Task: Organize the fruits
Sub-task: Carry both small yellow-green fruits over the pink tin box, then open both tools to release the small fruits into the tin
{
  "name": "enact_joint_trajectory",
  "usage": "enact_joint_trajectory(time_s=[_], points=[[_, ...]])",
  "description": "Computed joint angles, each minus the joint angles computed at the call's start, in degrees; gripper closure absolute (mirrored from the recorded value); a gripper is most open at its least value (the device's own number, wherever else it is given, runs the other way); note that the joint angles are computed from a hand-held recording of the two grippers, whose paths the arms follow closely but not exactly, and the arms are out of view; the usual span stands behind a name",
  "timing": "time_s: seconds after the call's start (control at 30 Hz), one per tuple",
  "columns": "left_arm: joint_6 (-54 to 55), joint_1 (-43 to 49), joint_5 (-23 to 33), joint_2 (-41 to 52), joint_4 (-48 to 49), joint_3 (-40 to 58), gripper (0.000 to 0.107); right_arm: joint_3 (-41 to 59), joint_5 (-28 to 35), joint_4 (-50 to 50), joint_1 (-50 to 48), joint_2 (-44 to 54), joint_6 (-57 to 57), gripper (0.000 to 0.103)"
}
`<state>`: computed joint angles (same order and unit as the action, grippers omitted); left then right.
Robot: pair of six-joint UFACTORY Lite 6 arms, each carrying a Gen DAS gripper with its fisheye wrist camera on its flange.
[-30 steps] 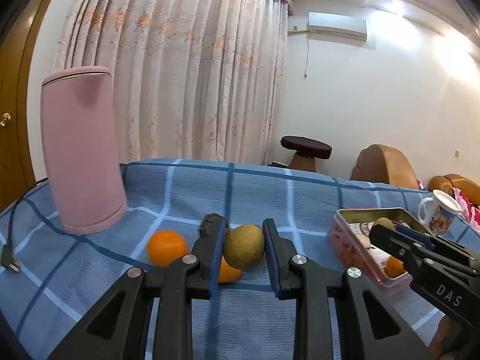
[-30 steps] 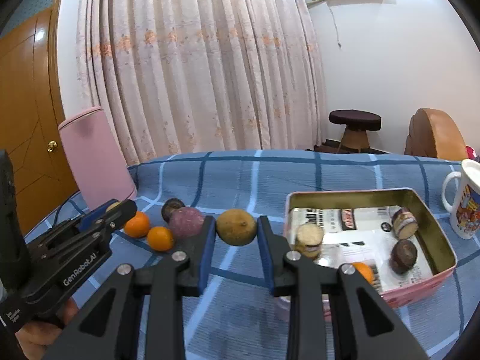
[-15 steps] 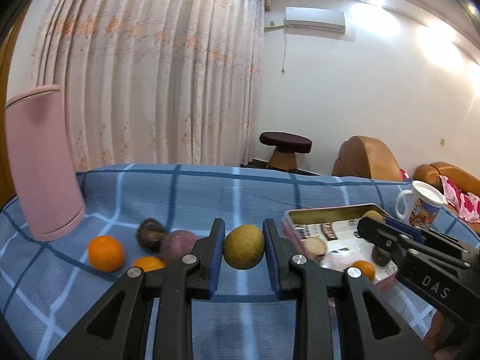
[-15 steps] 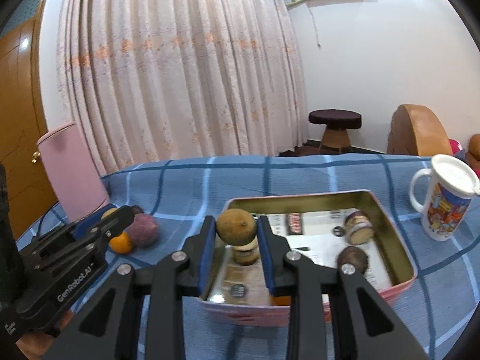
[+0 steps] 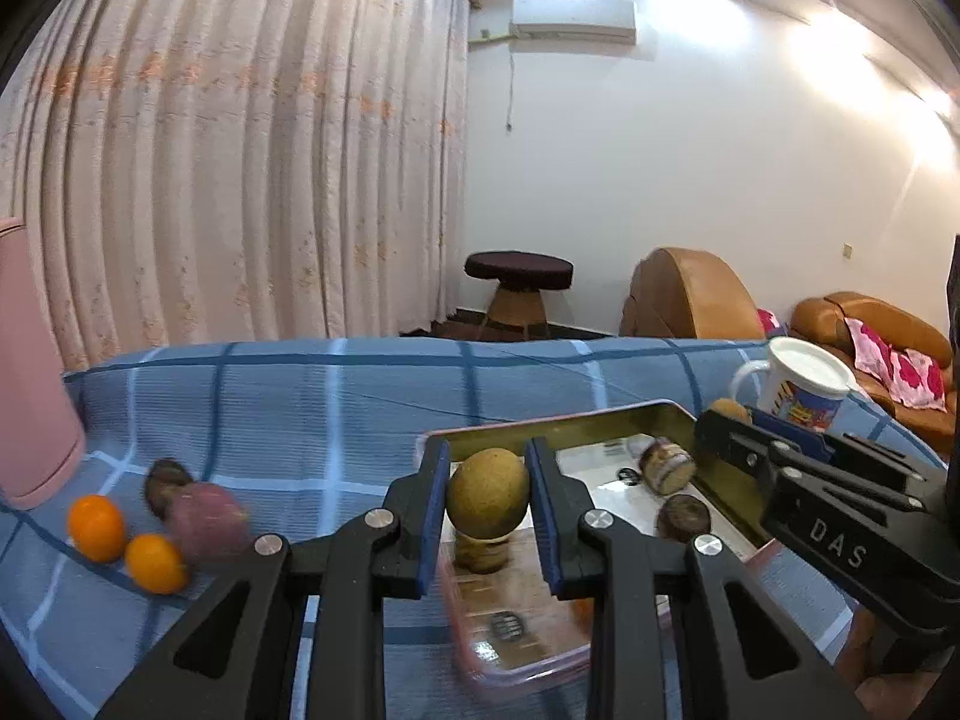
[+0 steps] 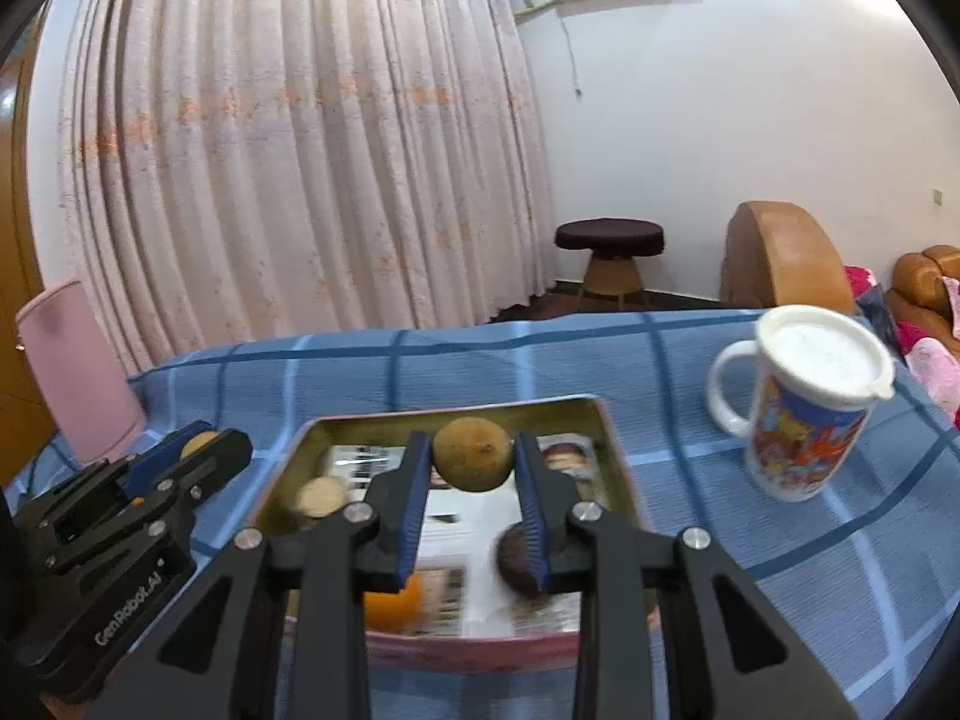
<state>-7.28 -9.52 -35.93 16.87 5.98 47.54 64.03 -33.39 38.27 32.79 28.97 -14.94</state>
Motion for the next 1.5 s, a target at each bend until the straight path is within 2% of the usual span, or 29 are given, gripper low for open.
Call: enact_joint_trajectory(time_s=[0.17, 0.4, 0.5, 0.93, 1.27, 1.5], points=[[2.56, -3.76, 3.38, 3.87, -3.98, 5.02, 0.079, 0.00, 2.11, -2.25, -4.21, 0.12, 1.27, 0.072], [5.30, -6.30, 7.93, 7.10, -7.53, 9.95, 0.079, 6.57, 9.69, -5.03, -7.14, 5.39, 1.88, 0.072], [6.17, -6.56, 8.88, 7.55, -8.54, 10.49, 0.079, 9.68, 11.97, -1.17, -6.66, 7.71, -3.16, 0.072], [7.05, -6.58, 11.38, 8.85, -9.39, 12.72, 0.079, 11.07, 14.42, -6.60, -7.36, 8.85, 1.63, 0.072], [7.05, -6.48, 11.84, 9.42, -9.37, 13.44, 0.079, 11.75, 16.74, -17.75, -9.07, 9.47, 12.81, 0.071], [7.42, -6.49, 11.17, 9.35, -9.72, 13.10, 0.079, 10.90, 15.18, -18.83, -8.71, 9.10, 14.72, 0.070]])
